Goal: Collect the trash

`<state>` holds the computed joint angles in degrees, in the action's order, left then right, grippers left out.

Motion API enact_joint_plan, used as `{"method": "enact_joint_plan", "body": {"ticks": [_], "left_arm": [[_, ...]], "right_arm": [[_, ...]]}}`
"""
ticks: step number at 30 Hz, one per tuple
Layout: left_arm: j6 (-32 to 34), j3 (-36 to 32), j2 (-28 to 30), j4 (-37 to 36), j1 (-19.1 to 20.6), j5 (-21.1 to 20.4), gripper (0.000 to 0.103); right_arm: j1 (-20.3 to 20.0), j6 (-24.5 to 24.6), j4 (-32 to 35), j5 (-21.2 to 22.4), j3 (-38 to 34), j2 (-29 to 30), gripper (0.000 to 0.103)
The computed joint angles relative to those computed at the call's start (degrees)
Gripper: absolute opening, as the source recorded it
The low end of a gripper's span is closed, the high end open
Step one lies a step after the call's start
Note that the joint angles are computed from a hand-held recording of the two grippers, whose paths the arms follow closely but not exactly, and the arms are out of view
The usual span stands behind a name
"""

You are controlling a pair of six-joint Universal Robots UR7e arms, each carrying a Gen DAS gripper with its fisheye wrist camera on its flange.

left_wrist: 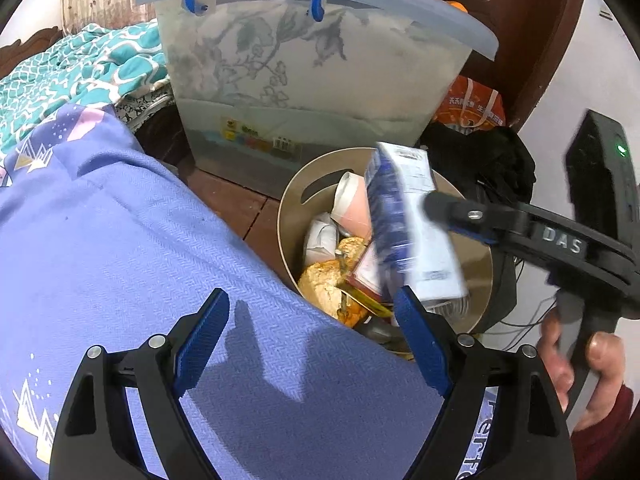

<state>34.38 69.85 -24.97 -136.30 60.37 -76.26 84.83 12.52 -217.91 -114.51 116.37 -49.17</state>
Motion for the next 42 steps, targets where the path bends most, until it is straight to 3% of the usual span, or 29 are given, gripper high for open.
{"method": "enact_joint_plan", "body": {"ticks": [3, 6, 8, 12, 18, 21, 23, 26, 29, 33, 42], "left_arm": [[-0.3, -0.2, -0.2, -0.4, 0.3, 0.7, 0.08], [-1.4, -1.6, -0.2, 0.0, 0.9, 0.8, 0.08], [-2.5, -2.8, -0.1, 0.7, 1.4, 0.6, 0.08], [-3.1, -3.5, -0.5, 1.6, 1.9, 0.3, 0.08], [-2.4, -2.0, -1.9, 1.3, 2.2, -0.6, 0.081], [-3.3, -1.1, -2.6, 1.8, 2.1, -0.6, 0.081], [-2.8, 0.7, -4.0, 1.0, 1.9, -1.0, 0.081], [-1.1, 4.3, -6.9, -1.6, 1.6, -1.5, 0.081], [0.3, 7.1, -9.5, -3.7, 1.6, -1.9, 0.082], [0.4, 9.3, -11.9, -3.8, 1.8, -2.3, 0.083], [3.2, 17.5, -17.4, -8.7, 1.6, -1.9, 0.09]], "right_arm": [[0.0, -0.6, 3.2, -0.2, -4.2, 1.9, 0.04], [-0.9, 0.1, 9.2, 0.2, -8.1, 3.0, 0.049], [-0.5, -1.0, 11.5, -2.6, -10.5, 4.1, 0.052], [0.3, -2.5, 15.0, -4.6, -11.8, 4.3, 0.052], [0.2, -1.6, 11.4, -4.2, -7.7, 3.5, 0.052], [1.0, -1.9, 13.9, -7.2, -10.4, 4.7, 0.053], [1.2, -2.3, 17.0, -8.8, -12.3, 5.1, 0.062], [2.1, -2.5, 21.0, -11.1, -14.0, 5.2, 0.064], [3.0, -3.1, 16.5, -11.1, -12.5, 5.3, 0.073], [4.7, -3.8, 3.8, -12.6, -8.1, 5.1, 0.073], [9.6, -0.1, -13.1, -17.6, 2.2, 6.3, 0.073]]}}
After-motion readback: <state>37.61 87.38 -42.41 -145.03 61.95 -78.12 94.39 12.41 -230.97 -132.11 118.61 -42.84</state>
